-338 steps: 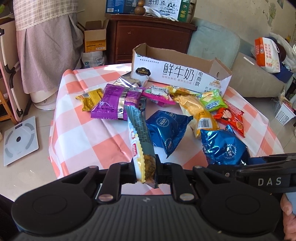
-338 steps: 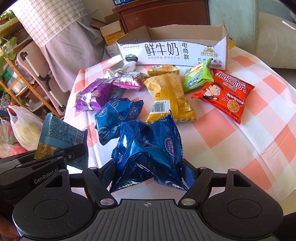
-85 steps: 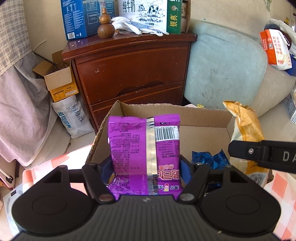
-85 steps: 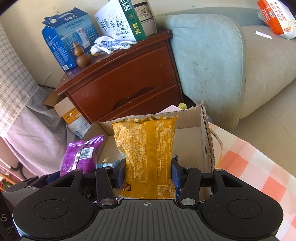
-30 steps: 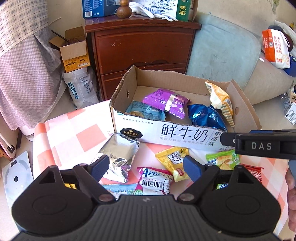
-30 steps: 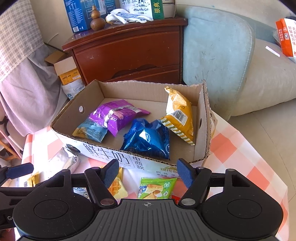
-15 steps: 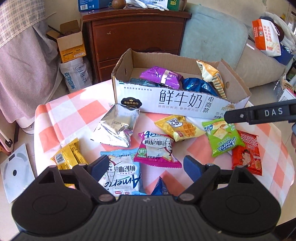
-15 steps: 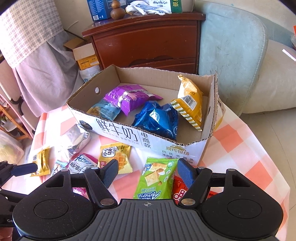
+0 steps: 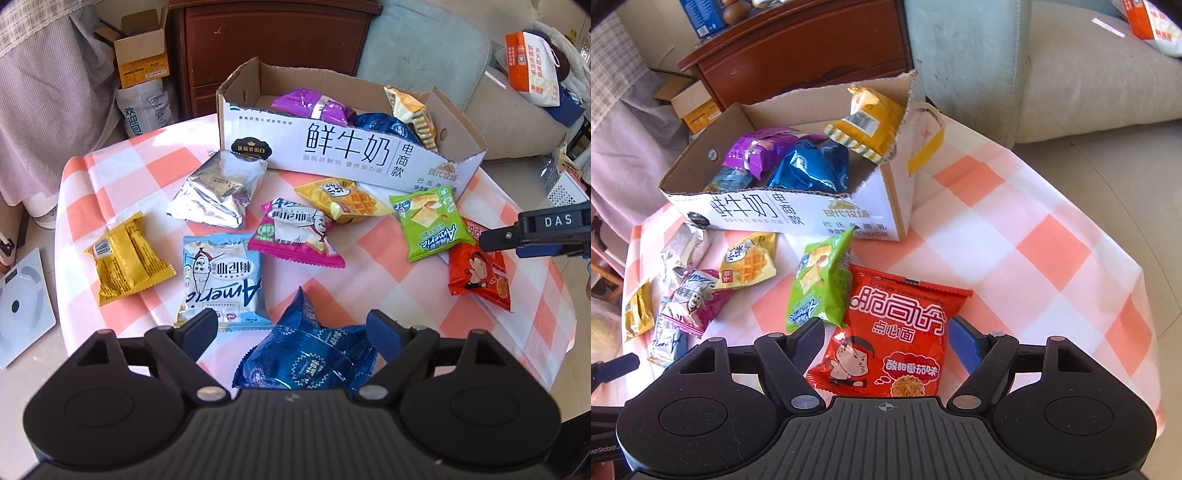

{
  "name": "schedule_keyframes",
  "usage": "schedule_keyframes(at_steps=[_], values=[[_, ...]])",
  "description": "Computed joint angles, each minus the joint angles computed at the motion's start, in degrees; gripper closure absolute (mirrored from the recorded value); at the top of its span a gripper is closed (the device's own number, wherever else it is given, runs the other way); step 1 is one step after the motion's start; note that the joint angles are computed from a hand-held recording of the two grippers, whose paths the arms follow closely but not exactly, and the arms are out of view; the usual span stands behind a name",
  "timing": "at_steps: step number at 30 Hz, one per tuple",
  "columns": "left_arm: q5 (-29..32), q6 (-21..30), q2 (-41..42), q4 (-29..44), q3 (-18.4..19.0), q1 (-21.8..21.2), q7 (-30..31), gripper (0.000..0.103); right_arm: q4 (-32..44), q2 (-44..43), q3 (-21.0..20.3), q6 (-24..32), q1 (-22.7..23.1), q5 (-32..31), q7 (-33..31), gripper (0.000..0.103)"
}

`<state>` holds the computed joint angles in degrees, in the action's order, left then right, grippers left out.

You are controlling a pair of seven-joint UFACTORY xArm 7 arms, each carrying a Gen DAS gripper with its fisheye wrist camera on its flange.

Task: Organize snacks
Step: 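Move the right gripper to the red noodle-snack bag while the left gripper approaches the dark blue bag, then close the right gripper on the red bag while the left gripper grasps the dark blue bag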

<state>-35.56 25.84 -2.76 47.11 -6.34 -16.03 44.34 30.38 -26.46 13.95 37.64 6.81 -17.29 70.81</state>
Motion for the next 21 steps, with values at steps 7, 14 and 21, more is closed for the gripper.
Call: schedule_keyframes(at_steps=[7,14,21], values=[[1.8,-0.8,1.0,-0.1,-0.4,0.4,-9.6,0.012,1.6,4.2,0.3,1.2,0.4,0.9,1.7,0.023],[2.6,-1.4,1.2,-0.9,-1.1,-0.4,-9.3,0.012,2.6,7.3,-1.2,1.2,1.3,0.7,3.9,0.02],[7.9,-4.4,1.5,-3.0,-1.6,-1.1,-9.3,0.012,2.3,8.7,-1.5,-0.4,1.4,-0.4,5.0,0.021]])
